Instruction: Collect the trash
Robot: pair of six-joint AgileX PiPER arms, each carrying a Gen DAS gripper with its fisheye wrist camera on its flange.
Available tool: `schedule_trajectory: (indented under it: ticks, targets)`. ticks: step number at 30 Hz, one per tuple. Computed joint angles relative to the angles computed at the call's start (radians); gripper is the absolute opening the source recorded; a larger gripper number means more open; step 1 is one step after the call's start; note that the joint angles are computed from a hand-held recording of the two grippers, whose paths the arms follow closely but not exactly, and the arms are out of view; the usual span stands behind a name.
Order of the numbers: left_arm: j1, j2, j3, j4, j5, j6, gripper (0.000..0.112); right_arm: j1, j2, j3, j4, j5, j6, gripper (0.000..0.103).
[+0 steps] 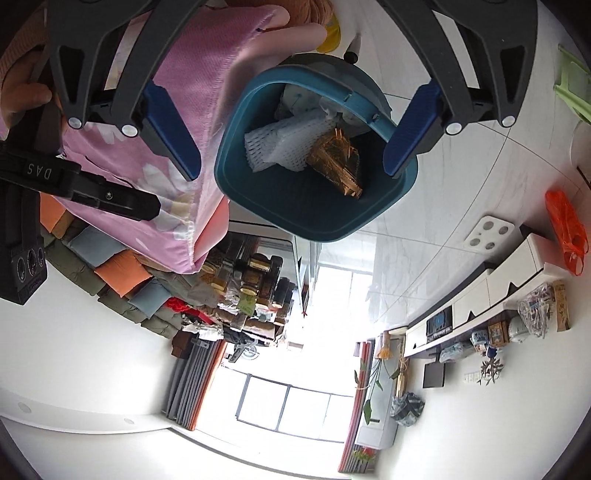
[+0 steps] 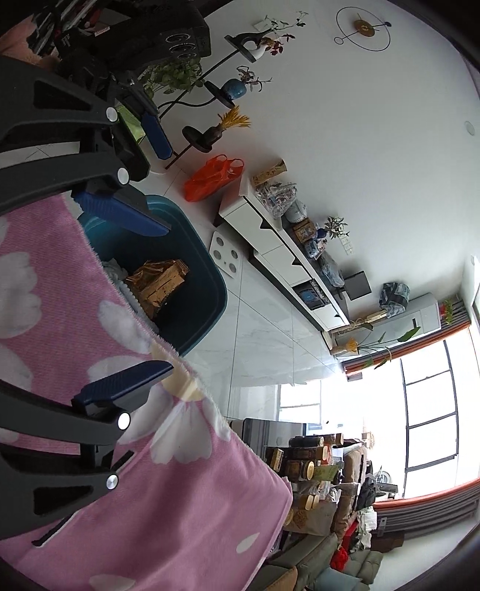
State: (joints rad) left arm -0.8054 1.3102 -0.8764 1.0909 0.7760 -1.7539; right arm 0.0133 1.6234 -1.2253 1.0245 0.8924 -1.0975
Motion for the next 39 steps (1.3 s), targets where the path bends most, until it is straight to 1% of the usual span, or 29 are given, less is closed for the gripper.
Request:
schedule_trajectory:
  ticks: [3, 5, 9, 11, 13, 17, 22, 26, 30, 39]
  targets:
    - [-0.124, 0.004, -0.023, 0.079, 0.117, -0.082, 0.097, -0.066, -0.099, 0.125, 0.077, -0.052, -0.128, 0.088]
    - [-0.206, 0.017, -0.046, 0.117, 0.197, -0.121, 0.097, -0.124, -0.157, 0.196, 0.142, -0.062, -0.228, 0.089]
    - [-0.316, 0.062, -0.114, 0.154, 0.289, -0.139, 0.097, -0.253, -0.250, 0.305, 0.224, -0.048, -0.373, 0.096]
    - [-0.372, 0.101, -0.155, 0.183, 0.350, -0.146, 0.097, -0.320, -0.290, 0.351, 0.264, -0.038, -0.434, 0.096]
    - [-0.412, 0.145, -0.203, 0.203, 0.393, -0.139, 0.097, -0.390, -0.330, 0.401, 0.310, -0.031, -0.493, 0.096]
    - [-0.451, 0.211, -0.285, 0.224, 0.409, -0.107, 0.097, -0.508, -0.400, 0.469, 0.366, -0.021, -0.572, 0.096]
    - [-0.493, 0.298, -0.396, 0.256, 0.439, -0.072, 0.097, -0.694, -0.439, 0.515, 0.424, 0.058, -0.649, 0.096]
    - [-0.497, 0.343, -0.467, 0.278, 0.417, -0.050, 0.097, -0.826, -0.450, 0.532, 0.451, 0.111, -0.688, 0.096]
    - [-0.514, 0.415, -0.558, 0.310, 0.423, -0.013, 0.097, -0.908, -0.462, 0.547, 0.476, 0.135, -0.717, 0.096]
    - [-0.520, 0.541, -0.719, 0.335, 0.404, 0.047, 0.097, -1.021, -0.469, 0.567, 0.495, 0.171, -0.753, 0.096]
